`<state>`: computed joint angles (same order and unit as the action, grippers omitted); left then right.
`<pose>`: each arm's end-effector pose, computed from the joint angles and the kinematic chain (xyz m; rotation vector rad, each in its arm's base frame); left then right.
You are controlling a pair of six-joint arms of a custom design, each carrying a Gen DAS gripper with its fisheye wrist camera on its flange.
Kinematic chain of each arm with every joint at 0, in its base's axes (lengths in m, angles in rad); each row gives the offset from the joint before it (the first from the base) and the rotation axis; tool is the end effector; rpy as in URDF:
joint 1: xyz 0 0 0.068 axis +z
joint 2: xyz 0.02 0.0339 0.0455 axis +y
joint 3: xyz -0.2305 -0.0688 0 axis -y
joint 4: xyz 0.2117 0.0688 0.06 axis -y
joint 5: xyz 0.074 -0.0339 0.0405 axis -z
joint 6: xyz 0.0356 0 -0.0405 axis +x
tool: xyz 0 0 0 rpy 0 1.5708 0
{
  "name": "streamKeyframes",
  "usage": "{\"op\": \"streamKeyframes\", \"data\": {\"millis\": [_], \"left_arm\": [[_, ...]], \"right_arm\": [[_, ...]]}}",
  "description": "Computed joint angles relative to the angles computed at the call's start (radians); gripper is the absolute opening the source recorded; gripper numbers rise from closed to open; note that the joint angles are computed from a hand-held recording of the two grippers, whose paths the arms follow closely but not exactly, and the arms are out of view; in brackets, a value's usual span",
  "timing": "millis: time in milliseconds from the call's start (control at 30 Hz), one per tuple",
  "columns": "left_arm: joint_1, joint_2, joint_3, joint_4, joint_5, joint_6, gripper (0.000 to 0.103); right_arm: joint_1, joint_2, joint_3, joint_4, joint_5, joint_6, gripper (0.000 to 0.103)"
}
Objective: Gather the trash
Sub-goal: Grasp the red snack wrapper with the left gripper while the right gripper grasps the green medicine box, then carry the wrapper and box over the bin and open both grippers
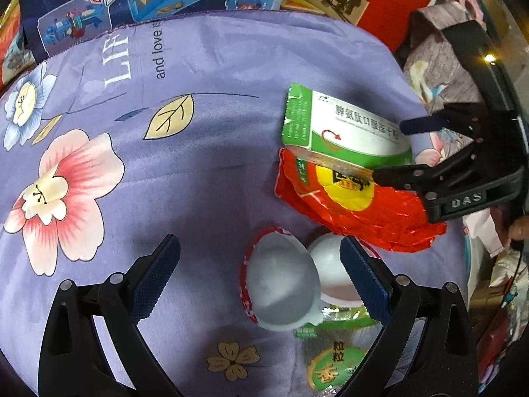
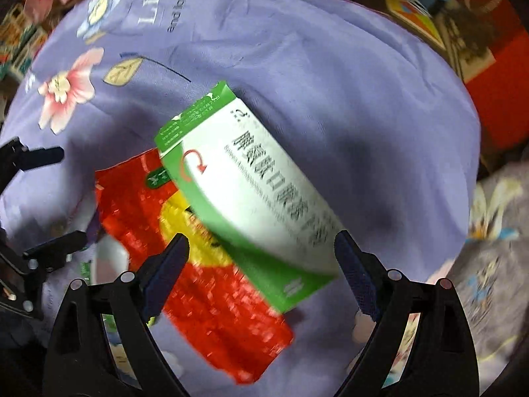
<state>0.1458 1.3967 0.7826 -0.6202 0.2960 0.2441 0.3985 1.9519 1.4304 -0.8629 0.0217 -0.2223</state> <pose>0.2225 0.0222 0.1656 0.2039 2.7328 -0.3106 0.3132 0.1310 0.1663 -0.8994 2.8138 -0.0076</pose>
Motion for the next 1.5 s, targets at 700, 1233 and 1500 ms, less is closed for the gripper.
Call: {"op": "streamKeyframes", "data": {"millis": [700,1233,1500], "left_arm": [[-0.112,0.114,0.047,0.073,0.023,-0.097,0.097],[-0.503,0.039,0.023,0.166,-0.104,-0.253,0.005],[-0.715,-0.168,0.042,0.008,-0.138,-0.314,0.004]], "right_arm": [[-0.256,-0.062,-0.121,0.165,-0.137,0.060,0.034],[-0.754,-0.589,-0.634,0.054,-0.434,-0.104,0.031],[-0.967,-0.774,-0.763,-0.109,-0.575,-0.224,0.031]]}}
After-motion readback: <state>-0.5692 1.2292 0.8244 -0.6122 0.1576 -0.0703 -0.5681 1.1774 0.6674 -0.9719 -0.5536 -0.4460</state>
